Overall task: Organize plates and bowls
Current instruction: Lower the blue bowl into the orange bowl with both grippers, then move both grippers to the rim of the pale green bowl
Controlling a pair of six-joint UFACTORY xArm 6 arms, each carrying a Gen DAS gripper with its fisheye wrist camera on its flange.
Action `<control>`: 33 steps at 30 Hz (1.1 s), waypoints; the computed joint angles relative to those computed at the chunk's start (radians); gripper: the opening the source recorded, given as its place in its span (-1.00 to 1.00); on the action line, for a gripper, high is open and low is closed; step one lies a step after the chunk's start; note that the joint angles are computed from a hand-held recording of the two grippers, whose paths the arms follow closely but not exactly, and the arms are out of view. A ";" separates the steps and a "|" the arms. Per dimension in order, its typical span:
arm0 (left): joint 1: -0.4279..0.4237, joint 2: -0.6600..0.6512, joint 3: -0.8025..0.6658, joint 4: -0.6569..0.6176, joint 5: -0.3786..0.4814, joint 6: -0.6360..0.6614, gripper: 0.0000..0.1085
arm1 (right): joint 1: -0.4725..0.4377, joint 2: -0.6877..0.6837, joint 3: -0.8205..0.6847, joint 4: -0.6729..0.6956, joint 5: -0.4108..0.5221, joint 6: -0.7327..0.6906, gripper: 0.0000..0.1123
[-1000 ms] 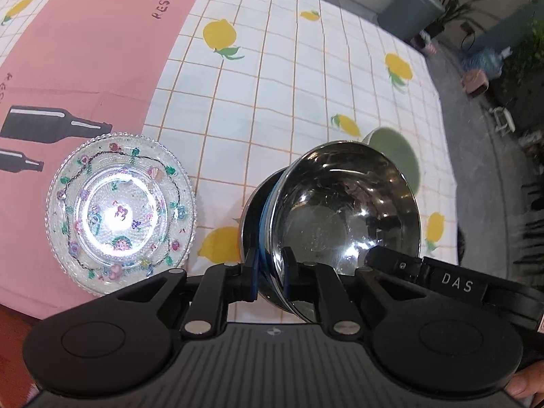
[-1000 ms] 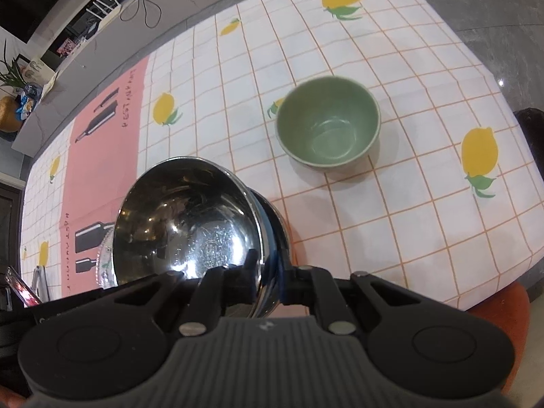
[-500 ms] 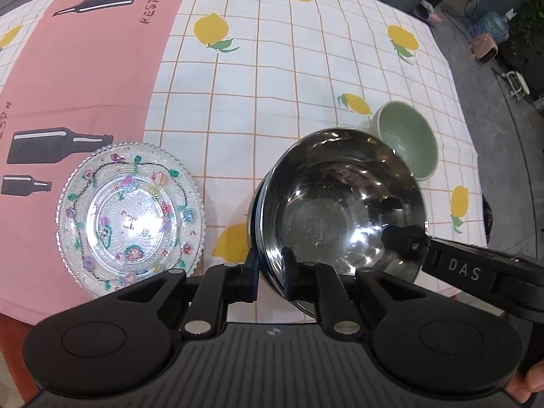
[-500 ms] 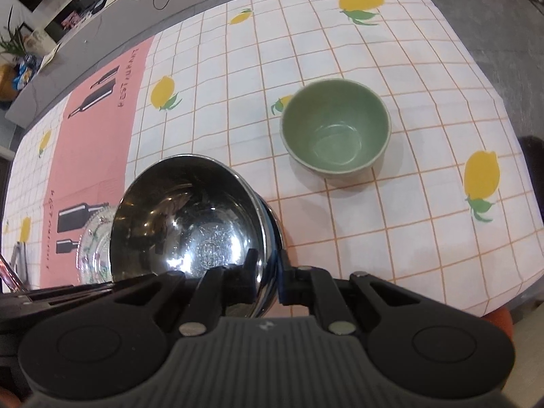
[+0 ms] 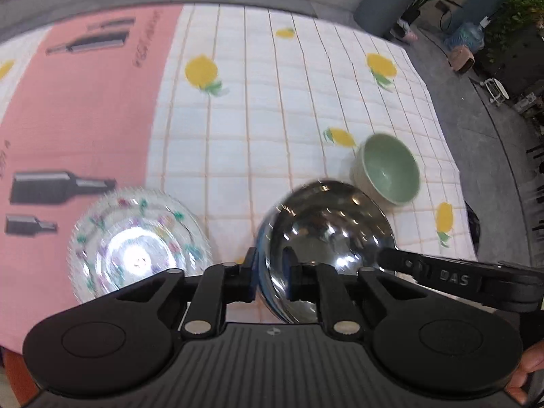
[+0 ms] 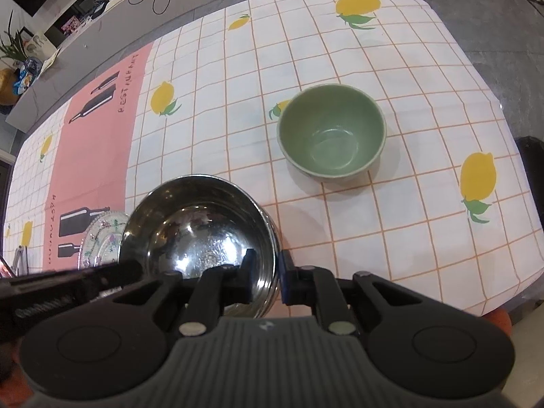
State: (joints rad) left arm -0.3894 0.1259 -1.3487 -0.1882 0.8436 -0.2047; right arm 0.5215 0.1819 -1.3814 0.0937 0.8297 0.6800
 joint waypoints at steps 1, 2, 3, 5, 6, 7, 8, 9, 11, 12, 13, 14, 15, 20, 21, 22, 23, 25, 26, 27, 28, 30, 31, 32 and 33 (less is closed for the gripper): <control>0.001 0.000 0.006 0.005 -0.010 0.003 -0.83 | -0.003 -0.001 0.004 0.009 -0.004 0.005 -0.80; 0.004 0.000 0.014 -0.013 -0.020 0.015 -0.88 | -0.005 -0.001 0.005 0.016 -0.005 0.009 -0.84; 0.007 0.001 0.021 -0.032 -0.025 0.026 -0.91 | -0.006 -0.002 0.009 0.016 -0.008 0.016 -0.91; 0.008 0.002 0.030 -0.043 -0.031 0.024 -0.94 | -0.006 -0.006 0.015 0.004 -0.016 0.032 -0.95; 0.009 0.003 0.033 -0.045 -0.035 0.022 -0.94 | -0.007 -0.009 0.018 0.006 -0.020 0.031 -0.95; 0.010 0.004 0.035 -0.049 -0.039 0.016 -0.94 | -0.007 -0.013 0.019 0.006 -0.021 0.032 -0.94; 0.011 0.005 0.035 -0.053 -0.039 0.014 -0.94 | -0.006 -0.014 0.018 0.005 -0.019 0.032 -0.94; 0.012 0.004 0.036 -0.055 -0.039 0.013 -0.94 | -0.005 -0.014 0.015 0.001 -0.016 0.032 -0.94; 0.013 0.000 0.037 -0.055 -0.041 0.015 -0.94 | -0.004 -0.013 0.013 -0.003 -0.012 0.031 -0.94; 0.010 -0.008 0.045 -0.045 -0.052 0.016 -0.94 | -0.005 -0.012 0.012 0.000 -0.009 0.030 -0.94; 0.005 -0.017 0.055 -0.028 -0.067 0.020 -0.94 | -0.006 -0.013 0.014 0.005 -0.009 0.031 -0.91; -0.001 -0.030 0.069 -0.013 -0.089 0.030 -0.94 | -0.008 -0.017 0.022 0.013 -0.019 0.028 -0.87; -0.006 -0.041 0.081 -0.006 -0.108 0.036 -0.90 | -0.008 -0.023 0.034 0.024 -0.038 0.017 -0.80; -0.025 -0.094 0.129 -0.041 -0.193 0.118 -0.82 | -0.009 -0.073 0.107 0.058 -0.127 -0.047 -0.74; -0.032 -0.101 0.134 -0.038 -0.208 0.136 -0.82 | -0.009 -0.089 0.127 0.069 -0.150 -0.066 -0.73; -0.041 -0.104 0.135 -0.027 -0.223 0.148 -0.82 | -0.009 -0.102 0.142 0.079 -0.168 -0.085 -0.73; -0.051 -0.107 0.137 -0.007 -0.243 0.158 -0.82 | -0.010 -0.116 0.155 0.082 -0.184 -0.103 -0.65; -0.070 -0.108 0.136 0.029 -0.280 0.173 -0.80 | -0.011 -0.145 0.187 0.076 -0.223 -0.129 -0.48; -0.080 -0.105 0.131 0.033 -0.296 0.187 -0.76 | -0.013 -0.158 0.200 0.057 -0.234 -0.126 -0.48; -0.087 -0.099 0.121 0.024 -0.303 0.201 -0.72 | -0.015 -0.171 0.211 0.038 -0.243 -0.121 -0.48; -0.092 -0.091 0.108 0.009 -0.303 0.213 -0.70 | -0.018 -0.184 0.223 0.021 -0.253 -0.117 -0.48; -0.103 -0.064 0.068 -0.017 -0.290 0.228 -0.69 | -0.026 -0.210 0.250 -0.002 -0.276 -0.111 -0.46; -0.109 -0.051 0.049 -0.018 -0.286 0.225 -0.69 | -0.031 -0.222 0.262 -0.014 -0.286 -0.107 -0.44; -0.114 -0.035 0.027 -0.014 -0.282 0.217 -0.68 | -0.037 -0.231 0.272 -0.027 -0.295 -0.101 -0.44; -0.119 -0.021 0.010 -0.010 -0.279 0.210 -0.67 | -0.044 -0.239 0.281 -0.043 -0.302 -0.089 -0.41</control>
State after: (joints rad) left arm -0.5081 0.1045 -1.3383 -0.1983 0.5644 0.0056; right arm 0.4775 -0.0575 -1.1002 0.0508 0.5279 0.5907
